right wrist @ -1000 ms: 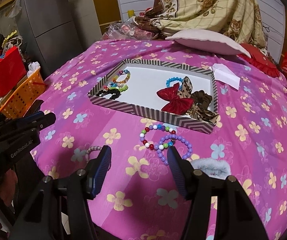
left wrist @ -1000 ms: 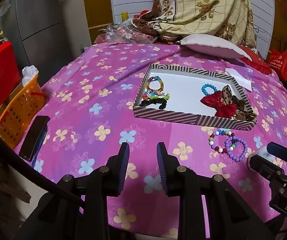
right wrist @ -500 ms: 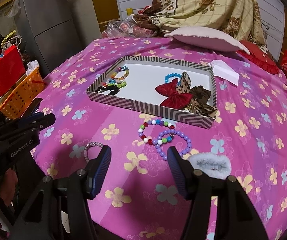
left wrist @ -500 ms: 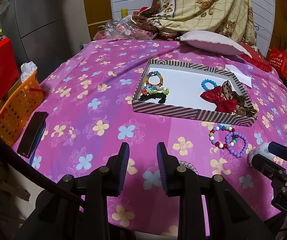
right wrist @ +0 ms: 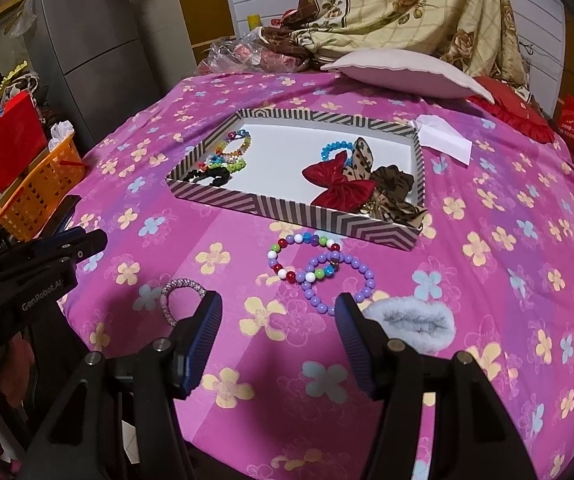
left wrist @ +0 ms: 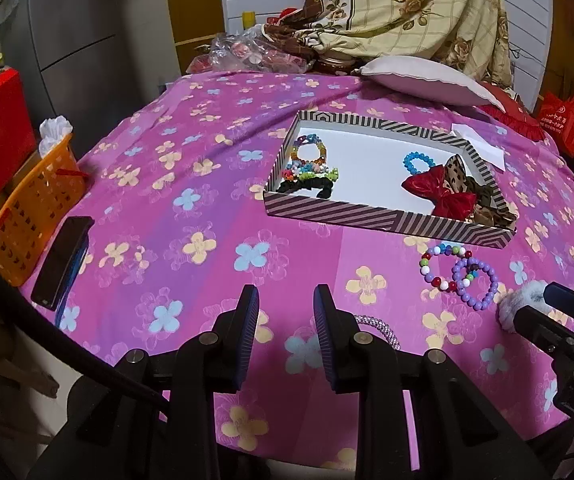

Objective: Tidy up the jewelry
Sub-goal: 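Move both open tools back from the tray to the remaining bracelets, then grasp the grey braided bracelet with the left tool while the right tool grasps the multicolour bead bracelet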

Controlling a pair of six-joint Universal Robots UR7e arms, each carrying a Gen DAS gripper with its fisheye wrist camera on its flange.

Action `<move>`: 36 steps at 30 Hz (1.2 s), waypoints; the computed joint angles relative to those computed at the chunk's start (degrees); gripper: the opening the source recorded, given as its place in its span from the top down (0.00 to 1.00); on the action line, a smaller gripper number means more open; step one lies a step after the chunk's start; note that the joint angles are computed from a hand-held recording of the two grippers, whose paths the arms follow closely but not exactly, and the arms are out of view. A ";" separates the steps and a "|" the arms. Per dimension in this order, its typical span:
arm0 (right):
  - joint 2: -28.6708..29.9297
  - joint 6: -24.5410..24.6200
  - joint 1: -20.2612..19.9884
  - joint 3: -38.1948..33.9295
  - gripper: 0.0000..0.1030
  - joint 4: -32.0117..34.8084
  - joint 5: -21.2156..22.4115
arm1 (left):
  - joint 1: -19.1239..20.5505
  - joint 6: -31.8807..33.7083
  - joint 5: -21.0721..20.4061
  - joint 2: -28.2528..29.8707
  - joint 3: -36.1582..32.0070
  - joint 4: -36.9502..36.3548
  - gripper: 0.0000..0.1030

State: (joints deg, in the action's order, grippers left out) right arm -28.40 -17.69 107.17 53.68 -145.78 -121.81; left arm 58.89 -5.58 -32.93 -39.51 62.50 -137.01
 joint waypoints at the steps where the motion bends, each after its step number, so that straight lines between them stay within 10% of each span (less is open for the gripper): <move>1: -0.10 0.03 -0.03 0.12 0.40 0.03 -0.07 | 0.06 -0.38 -0.14 -0.02 -0.06 0.43 0.55; 23: -4.83 2.68 -2.78 5.81 0.39 -2.79 -0.76 | 3.45 -8.95 -12.01 -1.23 -2.06 9.75 0.55; 36: 3.56 -0.75 -3.47 -7.94 0.52 4.51 1.29 | 4.35 -9.67 -14.96 -0.43 -3.25 14.13 0.50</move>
State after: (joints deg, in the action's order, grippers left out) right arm -24.83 -18.44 103.69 45.74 -141.27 -120.52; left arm 63.24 -15.24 -47.89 -39.93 59.25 -122.88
